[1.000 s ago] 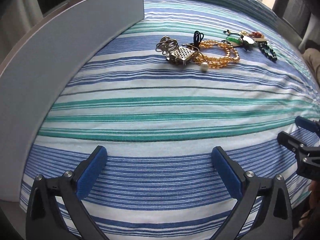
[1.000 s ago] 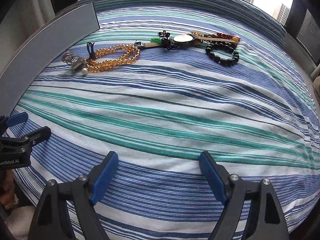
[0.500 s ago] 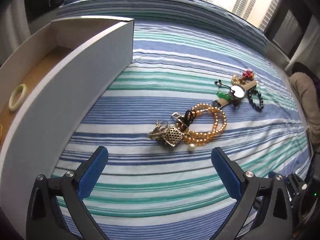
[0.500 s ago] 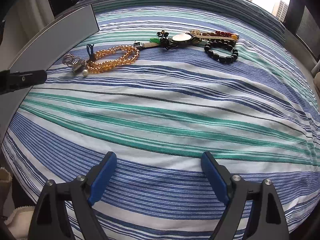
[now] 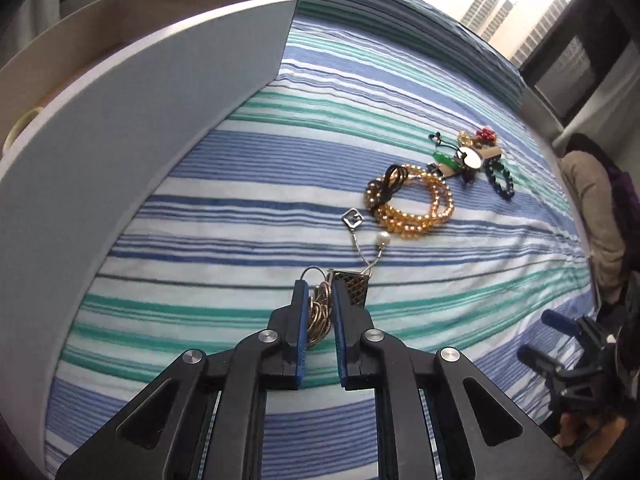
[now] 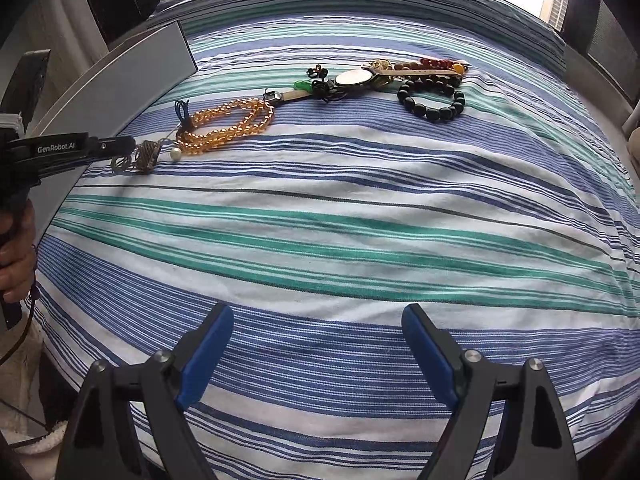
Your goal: Organize jewelry
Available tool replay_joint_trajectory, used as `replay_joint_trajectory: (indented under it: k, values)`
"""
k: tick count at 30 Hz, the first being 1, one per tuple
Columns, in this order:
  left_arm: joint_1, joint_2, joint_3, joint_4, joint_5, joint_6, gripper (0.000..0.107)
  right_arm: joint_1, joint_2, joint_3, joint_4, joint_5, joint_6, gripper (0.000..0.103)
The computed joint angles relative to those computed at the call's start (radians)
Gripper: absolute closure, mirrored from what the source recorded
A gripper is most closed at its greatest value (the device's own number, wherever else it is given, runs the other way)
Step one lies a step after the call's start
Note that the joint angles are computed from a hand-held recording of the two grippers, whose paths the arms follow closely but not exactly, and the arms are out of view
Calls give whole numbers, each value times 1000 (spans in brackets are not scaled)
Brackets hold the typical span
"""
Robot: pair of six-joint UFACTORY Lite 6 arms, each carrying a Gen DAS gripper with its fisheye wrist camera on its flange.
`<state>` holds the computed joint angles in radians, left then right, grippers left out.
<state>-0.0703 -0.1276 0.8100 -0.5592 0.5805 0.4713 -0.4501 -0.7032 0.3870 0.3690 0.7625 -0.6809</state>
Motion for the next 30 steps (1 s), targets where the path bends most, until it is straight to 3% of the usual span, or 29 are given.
replay_joint_trajectory:
  k: [2,4,5,6,7,11,14,18,21,22,26,30]
  values:
    - [79,-103,-91,5,73,42,93,9,13,31,5,10,4,15]
    - [151,-197,-156,40,123,32,73,47,68,80,22,8,11,15]
    - [180,-235,-174,63,138,16,45,72,113,113,42,3,9,15]
    - [208,-273,-189,72,150,11,26,107,165,151,59,-5,19,15]
    - [240,-311,-204,63,159,24,21,146,223,196,77,-17,30,15]
    - [332,-379,-208,28,223,88,20,345,460,402,100,-102,56,15]
    - [342,-419,-217,48,230,87,20,432,663,569,251,-58,-147,15]
    - [362,-456,-251,54,243,96,20,543,866,702,202,-108,-185,15]
    - [376,-473,-280,56,254,111,20,536,970,751,221,-44,-237,15]
    - [377,-477,-287,63,253,110,20,533,948,721,234,-52,-280,15]
    - [392,-502,-309,84,259,124,20,498,830,613,135,108,-299,15]
    - [384,-517,-316,68,275,166,17,436,500,347,-45,159,-278,16]
